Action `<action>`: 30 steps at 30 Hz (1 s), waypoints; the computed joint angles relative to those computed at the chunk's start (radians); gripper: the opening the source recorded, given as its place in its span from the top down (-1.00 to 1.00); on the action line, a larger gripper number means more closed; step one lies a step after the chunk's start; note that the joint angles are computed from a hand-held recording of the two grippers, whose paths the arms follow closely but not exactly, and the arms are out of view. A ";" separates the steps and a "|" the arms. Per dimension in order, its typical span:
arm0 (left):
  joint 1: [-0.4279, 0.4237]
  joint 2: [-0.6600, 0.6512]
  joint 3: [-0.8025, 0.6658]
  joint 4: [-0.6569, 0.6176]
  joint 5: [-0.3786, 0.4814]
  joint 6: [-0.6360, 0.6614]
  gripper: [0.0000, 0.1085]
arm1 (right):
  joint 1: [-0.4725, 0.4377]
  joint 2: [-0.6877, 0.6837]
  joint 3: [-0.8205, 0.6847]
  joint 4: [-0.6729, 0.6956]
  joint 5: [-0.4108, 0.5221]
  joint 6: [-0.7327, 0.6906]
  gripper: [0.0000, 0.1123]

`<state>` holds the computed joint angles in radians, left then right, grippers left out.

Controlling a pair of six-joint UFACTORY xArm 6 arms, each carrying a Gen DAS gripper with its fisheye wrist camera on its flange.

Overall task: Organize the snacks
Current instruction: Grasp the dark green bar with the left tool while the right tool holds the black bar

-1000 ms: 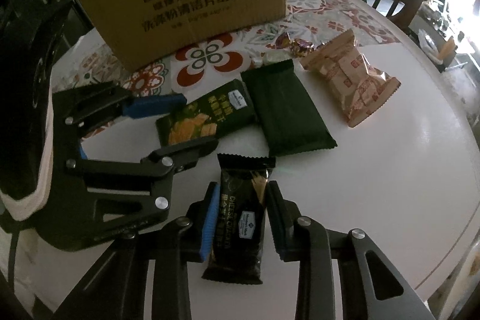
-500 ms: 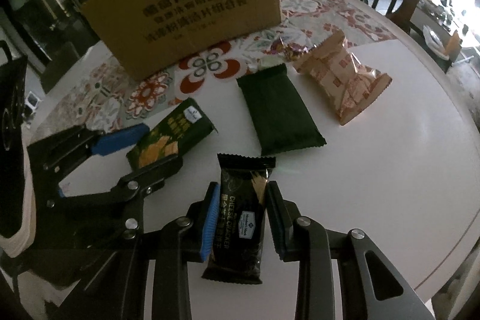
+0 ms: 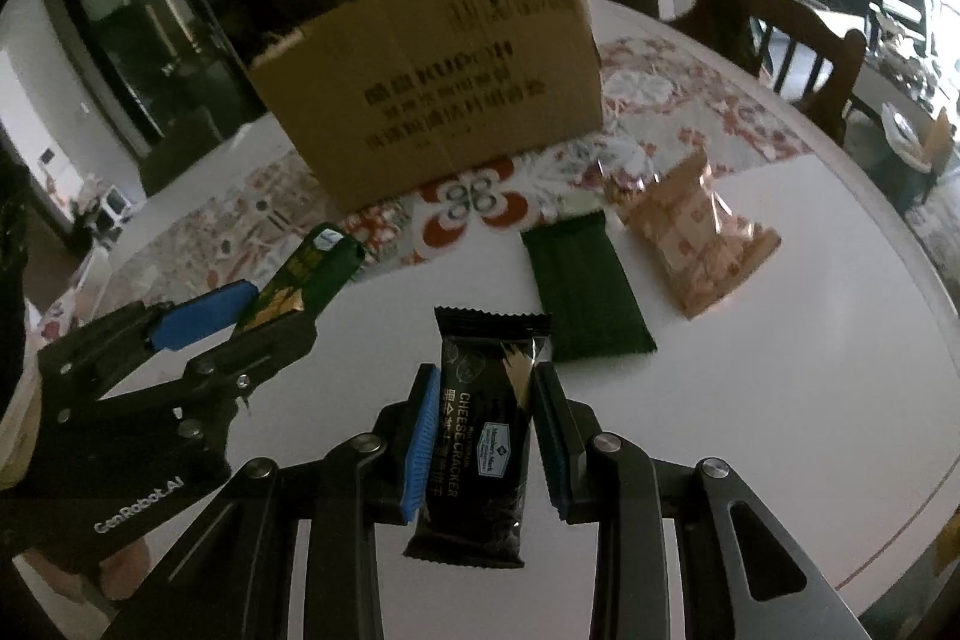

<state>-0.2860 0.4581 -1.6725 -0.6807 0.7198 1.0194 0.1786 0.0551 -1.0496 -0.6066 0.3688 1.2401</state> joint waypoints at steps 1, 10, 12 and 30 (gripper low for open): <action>0.002 -0.007 0.006 -0.003 -0.006 -0.013 0.17 | -0.004 -0.005 0.002 -0.019 -0.009 0.012 0.43; -0.003 -0.063 0.061 -0.023 -0.070 -0.097 0.53 | -0.037 -0.035 0.001 -0.130 -0.080 0.061 0.43; -0.004 -0.066 0.057 -0.033 -0.069 -0.111 0.59 | -0.043 -0.036 -0.002 -0.134 -0.091 0.054 0.43; 0.032 -0.132 0.220 -0.042 -0.172 -0.058 0.13 | -0.013 0.011 -0.007 0.035 -0.100 -0.138 0.43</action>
<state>-0.2540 0.3266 -1.4527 -0.7222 0.5474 0.9610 0.1653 0.0665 -1.0565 -0.5721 0.2686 1.1018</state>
